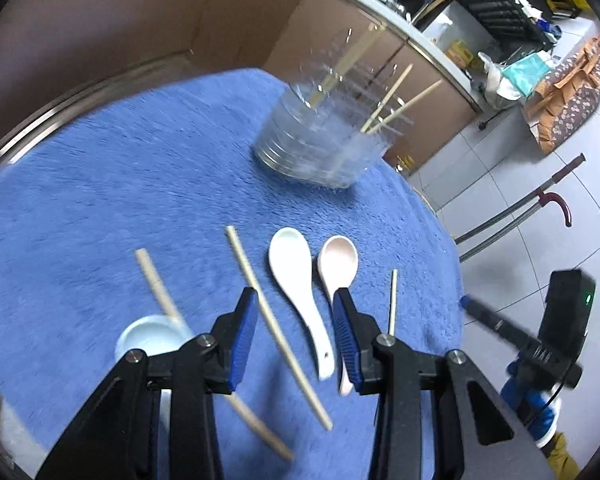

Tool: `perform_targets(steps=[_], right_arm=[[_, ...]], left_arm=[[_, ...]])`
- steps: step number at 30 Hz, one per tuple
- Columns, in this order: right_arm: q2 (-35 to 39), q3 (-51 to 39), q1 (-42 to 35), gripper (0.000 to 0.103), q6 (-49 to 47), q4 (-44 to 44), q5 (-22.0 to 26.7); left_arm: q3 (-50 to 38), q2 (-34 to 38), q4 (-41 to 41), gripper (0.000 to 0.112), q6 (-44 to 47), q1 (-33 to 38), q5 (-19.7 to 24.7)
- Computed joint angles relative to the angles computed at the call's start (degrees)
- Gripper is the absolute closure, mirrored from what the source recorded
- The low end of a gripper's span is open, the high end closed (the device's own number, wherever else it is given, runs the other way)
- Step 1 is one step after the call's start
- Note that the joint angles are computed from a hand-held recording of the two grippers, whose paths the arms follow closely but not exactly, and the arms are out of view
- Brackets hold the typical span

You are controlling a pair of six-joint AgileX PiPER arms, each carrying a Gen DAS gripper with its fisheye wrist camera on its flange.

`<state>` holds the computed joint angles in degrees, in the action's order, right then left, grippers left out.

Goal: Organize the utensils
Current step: 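Close the left tool on a white spoon's handle while the right tool grasps a chopstick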

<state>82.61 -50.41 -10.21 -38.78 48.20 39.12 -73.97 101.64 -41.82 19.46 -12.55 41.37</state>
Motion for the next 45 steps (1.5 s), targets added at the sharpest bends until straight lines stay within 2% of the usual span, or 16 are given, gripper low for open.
perform_targets(steps=[5,12,18,23,26,28,31,36,40,45], right_arm=[[5.08,-0.96,0.43,0.056,-0.26,-0.52,-0.46],[11.42,-4.98,1.58,0.062,4.19,-4.96,-0.15],[15.06,-8.88,3.66,0.064,9.85,-10.34,-0.13],[17.53,-13.69,6.99,0.065,16.78,-18.69,0.14],[18.94,-16.32,8.61,0.071,19.84,-23.64,0.79],[19.53,-17.54,9.51,0.078,21.2,-27.15,1.21],[20.72,-19.48,9.39,0.083,20.8,-28.99,2.71],[23.12,-23.25,9.93,0.087,20.5,-30.49,4.85],[24.15,-24.87,11.13,0.09,20.16,-32.59,5.1],[25.75,-27.17,13.4,0.093,19.24,-35.78,5.78]], left_arm=[[-10.27,9.05,3.15,0.076,-5.1,-1.32,2.86],[-17.92,15.35,8.81,0.078,-9.93,-3.19,4.73],[-21.54,18.43,11.65,0.08,-12.28,-3.15,6.51],[-24.09,20.55,13.32,0.083,-13.22,-3.51,8.55],[-25.37,21.2,15.61,0.085,-14.23,-4.26,8.99],[-26.41,21.73,17.81,0.09,-15.54,-4.91,9.39],[-28.2,22.58,20.15,0.092,-16.81,-5.81,10.37],[-29.21,23.18,19.62,0.092,-16.55,-6.78,11.42],[-30.24,23.87,21.39,0.093,-18.37,-8.65,10.63],[-32.17,25.5,22.31,0.102,-20.22,-9.7,10.32]])
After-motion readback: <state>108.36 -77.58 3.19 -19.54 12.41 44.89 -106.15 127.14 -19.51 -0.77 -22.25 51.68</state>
